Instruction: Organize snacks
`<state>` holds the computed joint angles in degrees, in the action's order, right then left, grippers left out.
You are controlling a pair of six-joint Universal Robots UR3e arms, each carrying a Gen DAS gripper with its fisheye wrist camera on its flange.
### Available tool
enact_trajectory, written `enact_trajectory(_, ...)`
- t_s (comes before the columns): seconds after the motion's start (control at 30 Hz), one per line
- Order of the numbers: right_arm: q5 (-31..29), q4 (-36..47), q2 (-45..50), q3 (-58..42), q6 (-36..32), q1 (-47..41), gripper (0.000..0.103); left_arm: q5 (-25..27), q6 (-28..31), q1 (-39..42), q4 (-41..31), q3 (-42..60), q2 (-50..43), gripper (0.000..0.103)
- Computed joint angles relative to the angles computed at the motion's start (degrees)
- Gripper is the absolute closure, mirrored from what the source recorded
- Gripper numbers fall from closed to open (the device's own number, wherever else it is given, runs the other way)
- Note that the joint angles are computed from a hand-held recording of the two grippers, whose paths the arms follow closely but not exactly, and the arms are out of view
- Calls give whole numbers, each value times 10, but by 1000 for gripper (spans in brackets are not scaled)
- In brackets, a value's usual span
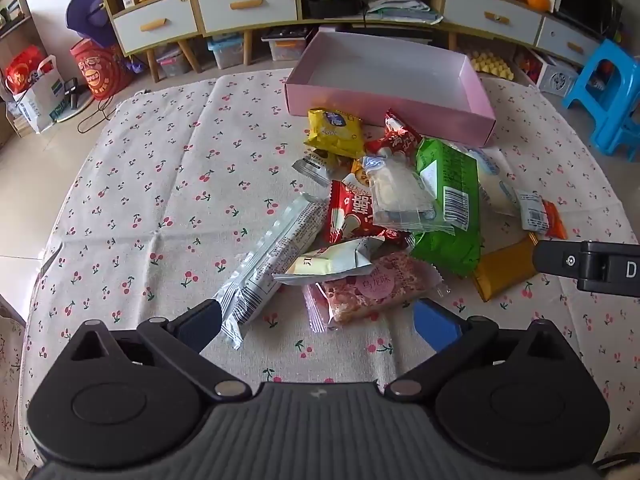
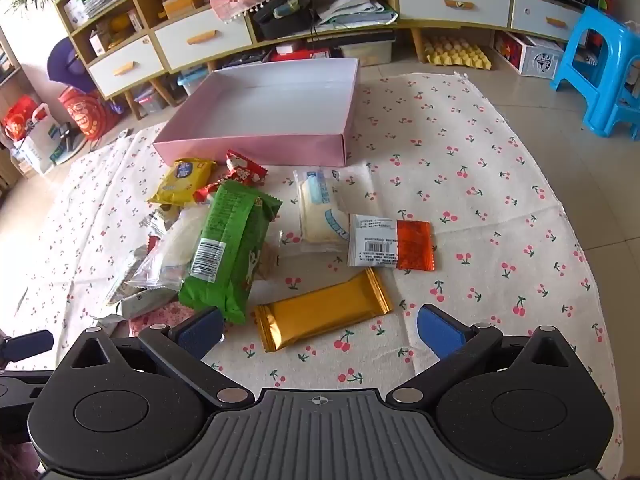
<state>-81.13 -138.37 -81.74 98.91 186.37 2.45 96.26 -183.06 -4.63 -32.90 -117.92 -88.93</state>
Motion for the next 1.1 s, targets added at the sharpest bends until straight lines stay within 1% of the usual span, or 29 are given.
enact_trajectory(0.27, -2, -3, 3, 1, -3, 4, 0, 13, -10, -16, 15, 2, -4, 1)
enact_trajectory(0.3, -2, -2, 5, 0, -5, 4, 0, -4, -1, 1, 28, -23, 6, 1)
enact_trajectory(0.43, -7, 2, 13, -6, -7, 7, 0, -7, -1, 4, 28, -33, 18, 1)
enact_trajectory(0.5, -14, 8, 13, -13, 0, 14, 0, -13, 7, 10, 13, -16, 12, 1)
enact_trajectory(1.1, -14, 15, 16, -17, 0, 15, 0, -15, 7, 13, 12, -16, 14, 1)
